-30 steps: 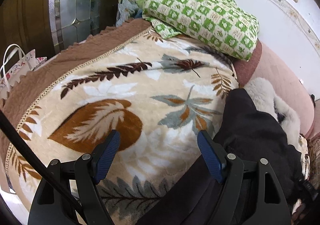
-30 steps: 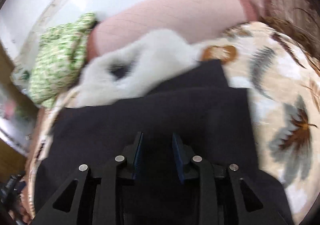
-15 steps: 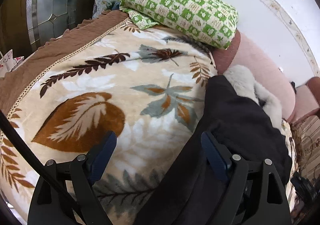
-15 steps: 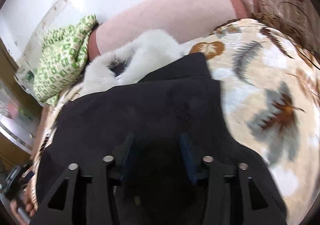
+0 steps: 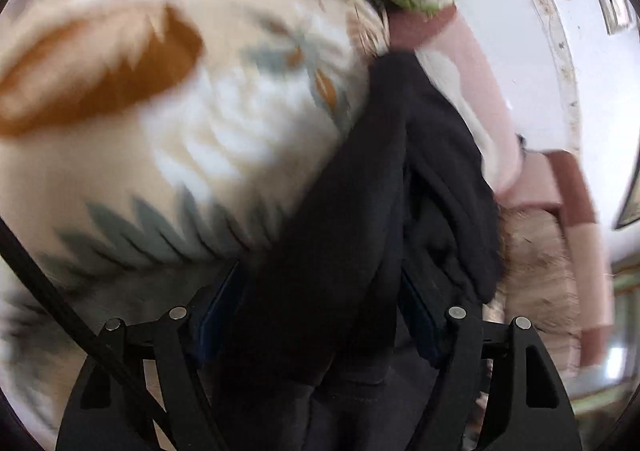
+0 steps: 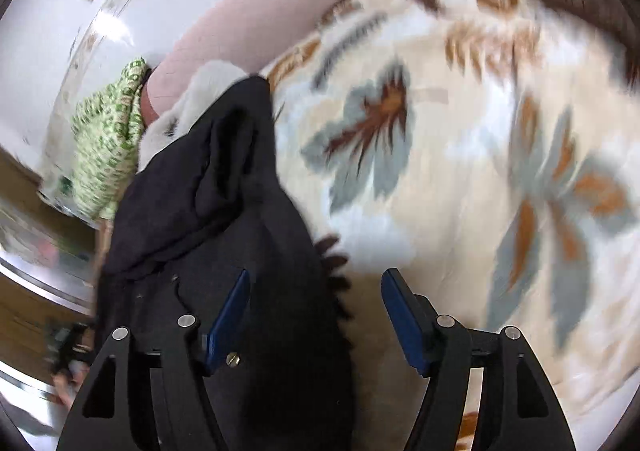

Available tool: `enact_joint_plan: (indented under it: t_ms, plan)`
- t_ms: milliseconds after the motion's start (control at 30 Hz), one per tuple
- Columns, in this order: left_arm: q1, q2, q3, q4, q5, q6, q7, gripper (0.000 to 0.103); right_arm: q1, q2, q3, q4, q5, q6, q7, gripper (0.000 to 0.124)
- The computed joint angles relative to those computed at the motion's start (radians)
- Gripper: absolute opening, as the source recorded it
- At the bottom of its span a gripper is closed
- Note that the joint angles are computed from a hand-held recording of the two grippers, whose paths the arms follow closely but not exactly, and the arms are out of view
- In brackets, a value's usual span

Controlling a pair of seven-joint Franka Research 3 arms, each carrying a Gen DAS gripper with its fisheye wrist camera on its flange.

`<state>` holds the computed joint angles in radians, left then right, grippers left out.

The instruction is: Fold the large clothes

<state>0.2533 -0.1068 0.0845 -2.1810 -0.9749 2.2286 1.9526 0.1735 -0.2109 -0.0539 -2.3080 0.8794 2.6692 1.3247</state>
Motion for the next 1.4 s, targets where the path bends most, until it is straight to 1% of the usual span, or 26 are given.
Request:
enact_joint_plan:
  t_ms: [67,100,167,233,267,367,433,500,533,633,667,700,767,833,900,933,967,1000,1033,1067,1100,1133,1200,1267,1333,1400]
  plan:
    - [-0.006,-0.025,-0.005,-0.029,-0.01,0.023,0.018,0.074,0.03,0.022,-0.03,0.011,0.149,-0.063,-0.097,0.072]
    - [-0.01,-0.04,-0.005,-0.039,-0.005,0.014,0.029,0.075,0.032,0.033,-0.028,0.016,0.183,-0.082,-0.117,0.072]
    - [-0.021,-0.064,0.001,-0.058,0.004,-0.009,0.049,0.076,0.029,0.029,-0.001,0.008,0.18,-0.048,-0.132,0.077]
    - [-0.032,-0.09,0.001,-0.08,0.039,-0.022,0.054,0.076,0.028,0.024,0.005,0.008,0.176,-0.057,-0.149,0.078]
    - [-0.04,-0.109,-0.002,-0.097,0.059,-0.022,0.065,0.076,0.028,0.022,0.002,0.005,0.188,-0.066,-0.157,0.078]
    - [-0.068,-0.157,0.0,-0.144,0.101,0.016,0.086,0.076,0.028,0.013,-0.009,-0.006,0.257,-0.104,-0.194,0.078]
    - [-0.082,-0.167,0.014,-0.159,0.093,0.033,0.089,0.076,0.026,-0.001,-0.026,-0.021,0.33,-0.165,-0.235,0.079]
    - [-0.093,-0.165,0.03,-0.166,0.069,0.038,0.1,0.078,0.021,-0.011,-0.047,-0.038,0.399,-0.285,-0.273,0.081]
    - [-0.097,-0.162,0.037,-0.165,0.057,0.034,0.11,0.078,0.016,-0.019,-0.045,-0.049,0.411,-0.314,-0.289,0.081]
    - [-0.101,-0.142,0.043,-0.152,0.048,0.027,0.139,0.082,0.018,-0.054,-0.028,-0.09,0.431,-0.359,-0.323,0.081]
    - [-0.099,-0.139,0.036,-0.148,0.061,0.028,0.135,0.083,0.02,-0.059,-0.02,-0.099,0.437,-0.355,-0.327,0.081]
    - [-0.099,-0.141,0.031,-0.147,0.07,0.029,0.129,0.084,0.026,-0.077,0.002,-0.116,0.44,-0.307,-0.338,0.081]
    - [-0.102,-0.142,0.022,-0.147,0.078,0.044,0.118,0.088,0.037,-0.093,0.024,-0.126,0.419,-0.245,-0.336,0.081]
    - [-0.111,-0.154,0.006,-0.164,0.088,0.09,0.102,0.09,0.054,-0.106,0.035,-0.136,0.42,-0.19,-0.33,0.081]
    - [-0.122,-0.176,-0.018,-0.188,0.144,0.152,0.072,0.09,0.073,-0.119,0.051,-0.147,0.409,-0.128,-0.325,0.081]
    - [-0.128,-0.186,-0.031,-0.197,0.191,0.172,0.045,0.09,0.08,-0.13,0.065,-0.155,0.382,-0.085,-0.31,0.077]
    - [-0.135,-0.199,-0.039,-0.206,0.234,0.184,0.016,0.09,0.088,-0.144,0.078,-0.166,0.353,-0.041,-0.295,0.066]
    - [-0.145,-0.22,-0.046,-0.219,0.272,0.194,-0.004,0.089,0.101,-0.159,0.073,-0.175,0.351,-0.015,-0.305,0.059]
    - [-0.16,-0.241,-0.047,-0.232,0.292,0.205,-0.002,0.083,0.124,-0.176,0.06,-0.181,0.388,0.009,-0.345,0.05]
    - [-0.173,-0.267,-0.056,-0.251,0.323,0.235,-0.006,0.08,0.144,-0.187,0.042,-0.181,0.433,0.019,-0.387,0.047]
    - [-0.18,-0.282,-0.064,-0.264,0.356,0.261,-0.018,0.078,0.155,-0.193,0.029,-0.18,0.461,0.02,-0.41,0.046]
    - [-0.191,-0.284,-0.058,-0.265,0.368,0.271,-0.027,0.078,0.16,-0.189,0.021,-0.174,0.471,0.013,-0.417,0.046]
    - [-0.222,-0.265,-0.017,-0.254,0.341,0.266,-0.034,0.078,0.156,-0.17,0.024,-0.163,0.441,0.005,-0.385,0.048]
    - [-0.246,-0.235,0.03,-0.24,0.274,0.251,-0.031,0.08,0.156,-0.144,0.027,-0.157,0.422,-0.007,-0.348,0.061]
    - [-0.251,-0.207,0.066,-0.228,0.179,0.216,-0.02,0.085,0.158,-0.11,0.039,-0.145,0.407,-0.009,-0.301,0.067]
    - [-0.241,-0.216,0.055,-0.239,0.125,0.233,-0.03,0.088,0.168,-0.095,0.063,-0.146,0.418,0.051,-0.291,0.067]
